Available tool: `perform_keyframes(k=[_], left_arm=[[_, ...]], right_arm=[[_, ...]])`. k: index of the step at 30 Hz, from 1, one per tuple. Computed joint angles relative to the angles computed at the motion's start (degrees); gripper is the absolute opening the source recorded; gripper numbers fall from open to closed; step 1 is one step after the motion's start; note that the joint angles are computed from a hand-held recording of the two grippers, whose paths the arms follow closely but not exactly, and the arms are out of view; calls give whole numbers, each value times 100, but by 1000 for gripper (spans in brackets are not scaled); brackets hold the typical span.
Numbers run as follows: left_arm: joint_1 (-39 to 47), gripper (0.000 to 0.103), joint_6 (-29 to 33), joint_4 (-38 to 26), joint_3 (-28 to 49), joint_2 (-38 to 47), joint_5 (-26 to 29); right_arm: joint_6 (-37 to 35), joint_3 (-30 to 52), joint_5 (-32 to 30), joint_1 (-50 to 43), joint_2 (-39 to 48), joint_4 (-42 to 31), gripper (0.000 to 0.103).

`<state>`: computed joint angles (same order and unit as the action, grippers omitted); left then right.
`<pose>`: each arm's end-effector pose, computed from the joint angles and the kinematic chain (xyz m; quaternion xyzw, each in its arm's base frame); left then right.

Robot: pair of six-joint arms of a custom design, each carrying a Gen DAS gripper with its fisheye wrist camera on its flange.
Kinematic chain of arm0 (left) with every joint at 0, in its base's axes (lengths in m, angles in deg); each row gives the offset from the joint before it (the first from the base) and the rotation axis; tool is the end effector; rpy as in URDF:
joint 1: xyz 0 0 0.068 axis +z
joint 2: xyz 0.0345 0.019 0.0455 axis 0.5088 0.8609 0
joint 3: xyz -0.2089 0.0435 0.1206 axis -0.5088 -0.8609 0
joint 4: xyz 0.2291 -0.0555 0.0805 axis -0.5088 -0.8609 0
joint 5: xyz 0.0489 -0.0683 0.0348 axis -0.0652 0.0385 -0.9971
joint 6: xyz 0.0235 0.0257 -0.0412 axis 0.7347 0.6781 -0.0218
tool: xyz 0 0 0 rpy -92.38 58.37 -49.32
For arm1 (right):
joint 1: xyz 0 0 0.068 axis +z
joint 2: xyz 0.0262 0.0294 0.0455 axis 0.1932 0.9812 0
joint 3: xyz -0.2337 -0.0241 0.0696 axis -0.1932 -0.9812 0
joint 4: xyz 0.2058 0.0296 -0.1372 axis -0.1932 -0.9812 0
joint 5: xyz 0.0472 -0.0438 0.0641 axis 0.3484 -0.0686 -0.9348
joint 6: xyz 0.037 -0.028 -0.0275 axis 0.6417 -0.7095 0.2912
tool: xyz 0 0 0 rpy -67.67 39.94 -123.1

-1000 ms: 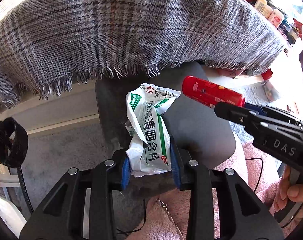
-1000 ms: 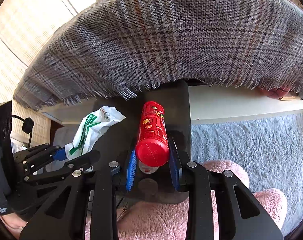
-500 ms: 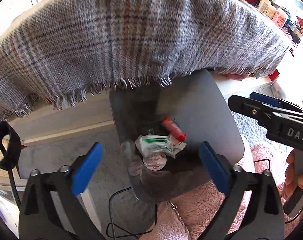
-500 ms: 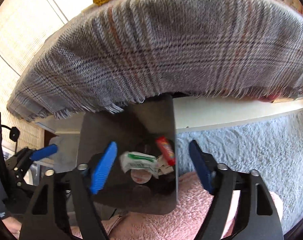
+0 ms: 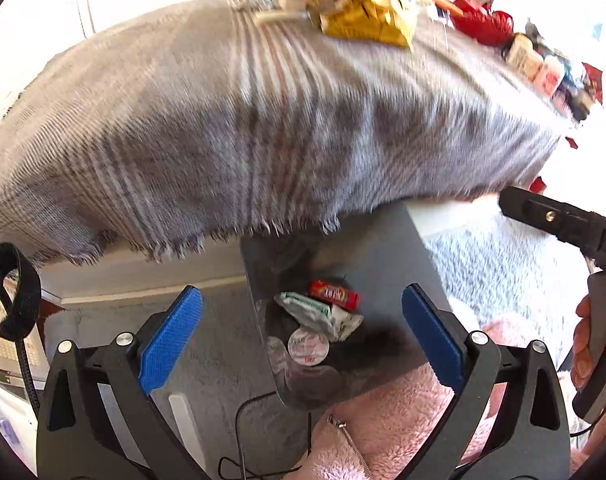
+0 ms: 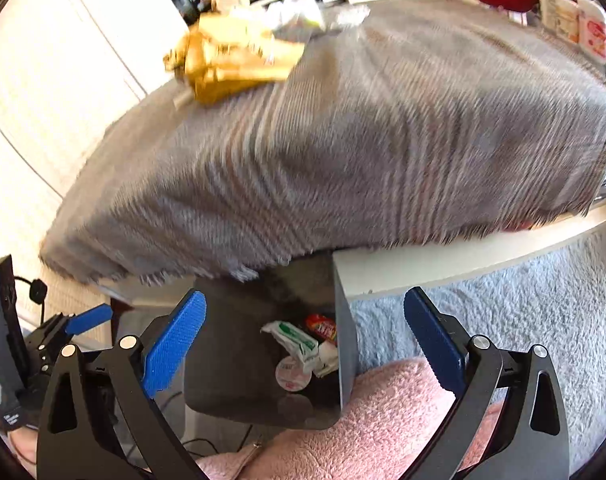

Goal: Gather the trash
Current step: 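Grasp the crumpled yellow bag with the left gripper while the right grasps a clear plastic bag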

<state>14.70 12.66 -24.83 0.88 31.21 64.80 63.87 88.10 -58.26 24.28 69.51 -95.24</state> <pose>0.1942 -0.0499 0.1828 -0.0799 0.9590 -0.0206 0.2710 0.2851 0.0812 0.1925 -0.1358 0.9281 0.2336 0.2560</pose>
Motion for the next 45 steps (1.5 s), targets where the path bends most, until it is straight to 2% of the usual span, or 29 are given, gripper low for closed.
perform_keyframes(k=[5,10,18,24,26,32,36,41,44,45], left_arm=[[261,95,66,-134,438,57,50],[395,95,166,-29,1024,547,41],[396,95,329,-22,2384,1646,-32],[414,95,370,-50,3409,2504,-96],[441,95,374,-67,3700,2763,-114],[534,95,409,-173,4532,3504,-105],[593,95,388,-245,4923,3866,-66],[628,95,415,-275,5221,4133,8],[630,95,417,-332,5414,4298,63],[627,95,418,-356,5489,4356,74]], right_arm=[[-69,498,-24,-357,78,-189,100],[-138,1143,-79,-616,452,-313,100],[-227,2580,-76,-731,1510,-503,100],[-370,4039,-91,-629,2531,-839,99],[-419,4640,-108,-553,2947,-1025,95],[-566,6388,-207,-402,4128,-1698,74],[-705,7348,-158,-297,4796,-2081,67],[-669,8296,-316,-248,5446,-2455,64],[-673,8764,-408,-229,5750,-2645,49],[-697,8976,-429,-217,5879,-2748,37]])
